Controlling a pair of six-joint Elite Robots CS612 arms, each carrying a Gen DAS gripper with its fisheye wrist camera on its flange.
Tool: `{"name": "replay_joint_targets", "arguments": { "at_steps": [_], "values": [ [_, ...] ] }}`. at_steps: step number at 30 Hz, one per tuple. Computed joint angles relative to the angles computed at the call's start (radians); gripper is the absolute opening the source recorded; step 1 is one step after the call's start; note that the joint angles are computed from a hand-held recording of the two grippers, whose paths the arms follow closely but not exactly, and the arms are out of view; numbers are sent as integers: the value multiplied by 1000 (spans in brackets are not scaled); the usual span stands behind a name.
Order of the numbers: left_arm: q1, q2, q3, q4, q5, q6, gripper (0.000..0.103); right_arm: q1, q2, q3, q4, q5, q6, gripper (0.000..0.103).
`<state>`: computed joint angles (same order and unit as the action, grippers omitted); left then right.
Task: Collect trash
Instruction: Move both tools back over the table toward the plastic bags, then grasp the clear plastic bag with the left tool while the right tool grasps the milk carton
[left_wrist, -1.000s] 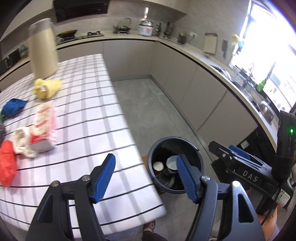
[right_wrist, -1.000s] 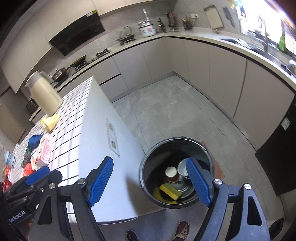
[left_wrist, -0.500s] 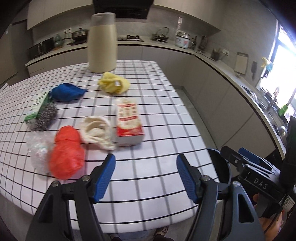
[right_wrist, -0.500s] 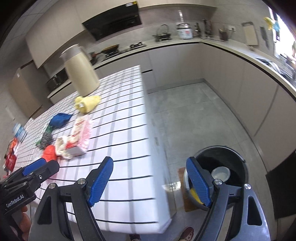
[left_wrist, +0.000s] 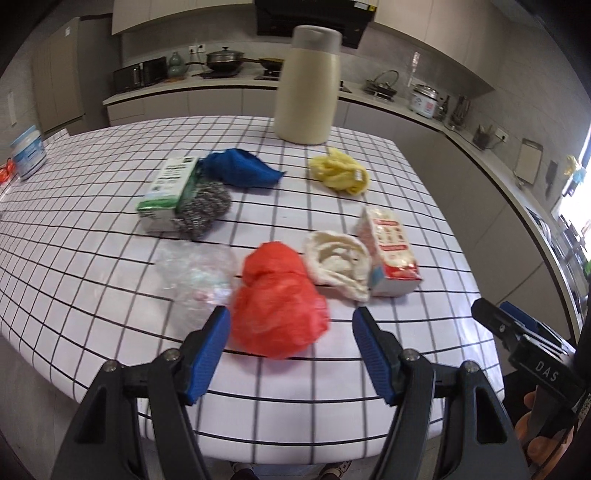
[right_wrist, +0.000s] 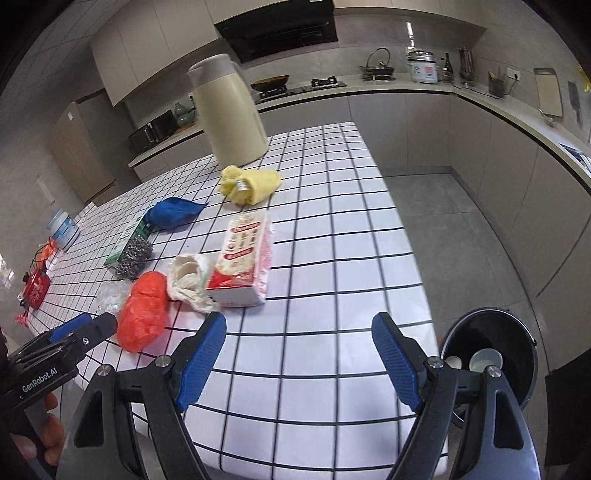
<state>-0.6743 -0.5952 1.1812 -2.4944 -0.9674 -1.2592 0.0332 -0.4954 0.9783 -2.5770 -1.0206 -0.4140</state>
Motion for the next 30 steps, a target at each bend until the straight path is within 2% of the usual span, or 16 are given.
{"name": "replay_joint_targets", "arguments": {
  "at_steps": [13, 18, 30],
  "values": [
    [30, -45, 115, -25, -23, -54, 70, 46, 26, -32, 20, -7, 8, 83],
    [50, -31, 116, -64, -74, -30, 70, 59, 44, -61, 34, -20, 23, 83],
    [84, 5, 107, -129, -147, 11, 70, 75, 86, -136, 60, -64, 62, 83]
  ]
}}
